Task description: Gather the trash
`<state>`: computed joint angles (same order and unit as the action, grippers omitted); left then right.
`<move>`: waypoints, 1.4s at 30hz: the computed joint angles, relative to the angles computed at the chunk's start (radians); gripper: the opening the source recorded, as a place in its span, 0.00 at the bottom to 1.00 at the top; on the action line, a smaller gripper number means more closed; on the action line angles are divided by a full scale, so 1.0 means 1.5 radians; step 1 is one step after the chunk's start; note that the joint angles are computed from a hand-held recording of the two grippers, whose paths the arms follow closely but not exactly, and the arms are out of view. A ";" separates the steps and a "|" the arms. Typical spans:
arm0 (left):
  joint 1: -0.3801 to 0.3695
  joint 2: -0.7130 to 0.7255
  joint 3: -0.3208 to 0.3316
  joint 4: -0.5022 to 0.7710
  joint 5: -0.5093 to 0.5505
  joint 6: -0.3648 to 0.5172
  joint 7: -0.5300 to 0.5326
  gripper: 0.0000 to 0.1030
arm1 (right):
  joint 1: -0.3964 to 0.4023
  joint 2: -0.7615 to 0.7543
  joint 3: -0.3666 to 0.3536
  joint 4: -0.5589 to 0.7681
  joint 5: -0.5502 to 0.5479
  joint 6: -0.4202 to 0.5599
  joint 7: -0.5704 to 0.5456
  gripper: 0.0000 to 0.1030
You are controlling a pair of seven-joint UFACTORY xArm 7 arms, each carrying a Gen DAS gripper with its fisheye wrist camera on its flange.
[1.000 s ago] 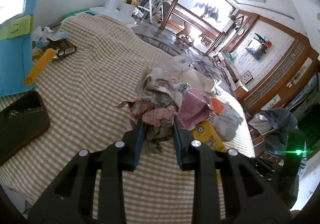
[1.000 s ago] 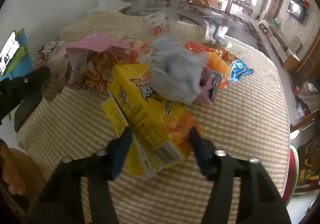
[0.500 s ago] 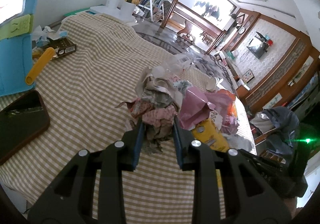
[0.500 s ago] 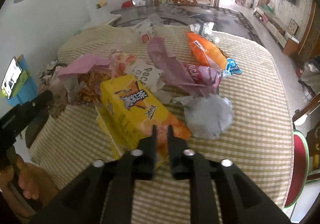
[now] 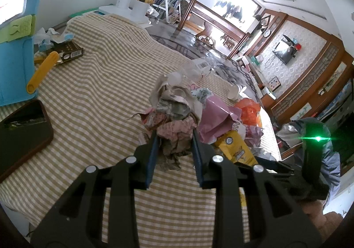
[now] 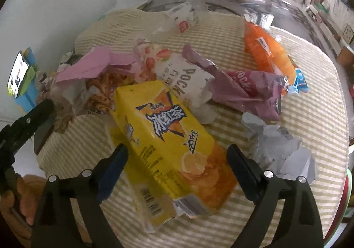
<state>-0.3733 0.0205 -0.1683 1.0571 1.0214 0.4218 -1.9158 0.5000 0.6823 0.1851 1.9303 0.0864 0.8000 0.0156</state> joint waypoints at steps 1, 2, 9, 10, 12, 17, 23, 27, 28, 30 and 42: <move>-0.001 0.003 -0.001 0.002 0.004 0.003 -0.006 0.29 | -0.001 -0.001 0.000 0.000 0.001 0.001 0.000 0.82; -0.002 0.005 0.000 0.004 0.003 0.005 -0.008 0.35 | 0.000 -0.003 0.000 -0.001 -0.001 0.000 -0.003 0.80; -0.006 0.029 0.014 0.013 -0.026 -0.006 -0.005 0.56 | 0.028 -0.050 -0.017 -0.068 -0.062 -0.045 -0.014 0.55; -0.007 0.029 0.016 0.012 -0.028 -0.005 -0.006 0.56 | 0.037 -0.055 -0.024 -0.074 -0.079 -0.052 -0.008 0.51; -0.007 0.028 0.020 0.006 -0.030 -0.018 -0.014 0.56 | 0.053 -0.063 -0.035 -0.083 -0.112 -0.065 0.004 0.44; -0.008 0.013 0.019 -0.006 -0.007 -0.013 -0.042 0.23 | 0.055 -0.078 -0.032 -0.106 -0.134 -0.087 0.016 0.24; -0.002 0.004 0.009 -0.007 0.017 -0.004 -0.065 0.21 | 0.050 -0.062 -0.030 -0.085 -0.137 -0.061 0.018 0.64; 0.004 0.002 0.008 -0.012 0.013 -0.018 -0.065 0.21 | 0.019 -0.030 -0.006 -0.047 -0.075 -0.025 -0.009 0.75; 0.004 0.001 0.008 -0.012 0.014 -0.018 -0.066 0.21 | 0.017 -0.025 -0.006 -0.040 -0.067 -0.021 -0.007 0.80; 0.005 0.001 0.006 -0.012 0.013 -0.016 -0.065 0.21 | 0.000 0.001 0.006 -0.001 -0.029 0.013 -0.010 0.82; 0.011 -0.027 -0.004 -0.031 0.022 0.001 -0.093 0.61 | 0.017 -0.038 -0.023 -0.045 -0.050 -0.010 0.003 0.39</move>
